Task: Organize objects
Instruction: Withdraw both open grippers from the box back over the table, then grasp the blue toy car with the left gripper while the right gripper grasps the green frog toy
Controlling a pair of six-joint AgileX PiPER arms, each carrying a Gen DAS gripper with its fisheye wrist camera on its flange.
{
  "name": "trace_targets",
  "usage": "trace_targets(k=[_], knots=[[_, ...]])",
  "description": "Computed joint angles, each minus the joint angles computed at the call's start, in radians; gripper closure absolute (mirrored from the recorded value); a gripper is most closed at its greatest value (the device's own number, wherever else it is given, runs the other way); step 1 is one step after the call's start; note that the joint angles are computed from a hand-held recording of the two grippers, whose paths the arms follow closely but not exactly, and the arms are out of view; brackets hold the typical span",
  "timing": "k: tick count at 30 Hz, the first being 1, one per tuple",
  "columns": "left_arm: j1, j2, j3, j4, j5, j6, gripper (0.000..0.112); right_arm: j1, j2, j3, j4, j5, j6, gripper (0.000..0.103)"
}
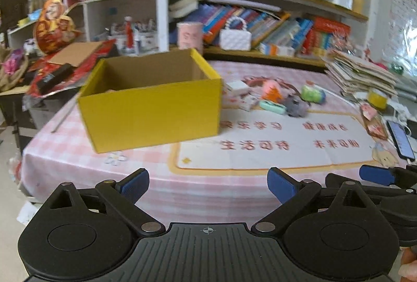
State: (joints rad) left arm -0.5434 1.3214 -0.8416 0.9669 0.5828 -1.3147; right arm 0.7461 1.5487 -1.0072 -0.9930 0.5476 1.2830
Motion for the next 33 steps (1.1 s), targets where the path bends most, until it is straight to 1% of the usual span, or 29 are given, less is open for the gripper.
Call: trace_targets(k=[4,7,13,18,24,30,32,33], knots=[[-0.008,0.076,-0.061,-0.035,-0.022,0.021,0.014,-0.067,-0.003,0.013,0.037,-0.032,-0.060,0.052],[-0.014,0.146,-0.122,-0.061,-0.028,0.048,0.014,-0.139,0.010,0.002,0.097,-0.060,-0.140,0.052],[-0.014,0.297,-0.275,-0.145,-0.027,0.128,0.014,-0.270,0.079,-0.076,0.282,-0.106,-0.392,0.051],[-0.009,0.426,-0.428,-0.222,-0.008,0.214,0.014,-0.371,0.151,-0.157,0.433,-0.137,-0.592,0.050],[0.008,0.610,-0.678,-0.357,0.044,0.352,0.014,-0.493,0.275,-0.322,0.639,-0.133,-0.835,0.050],[0.008,0.789,-0.967,-0.453,0.131,0.480,0.014,-0.588,0.394,-0.503,0.838,-0.106,-1.060,0.050],[0.007,0.848,-1.071,-0.479,0.163,0.527,0.014,-0.614,0.434,-0.572,0.901,-0.094,-1.120,0.047],[0.005,0.884,-1.135,-0.487,0.186,0.551,0.015,-0.628,0.459,-0.615,0.929,-0.085,-1.143,0.044]])
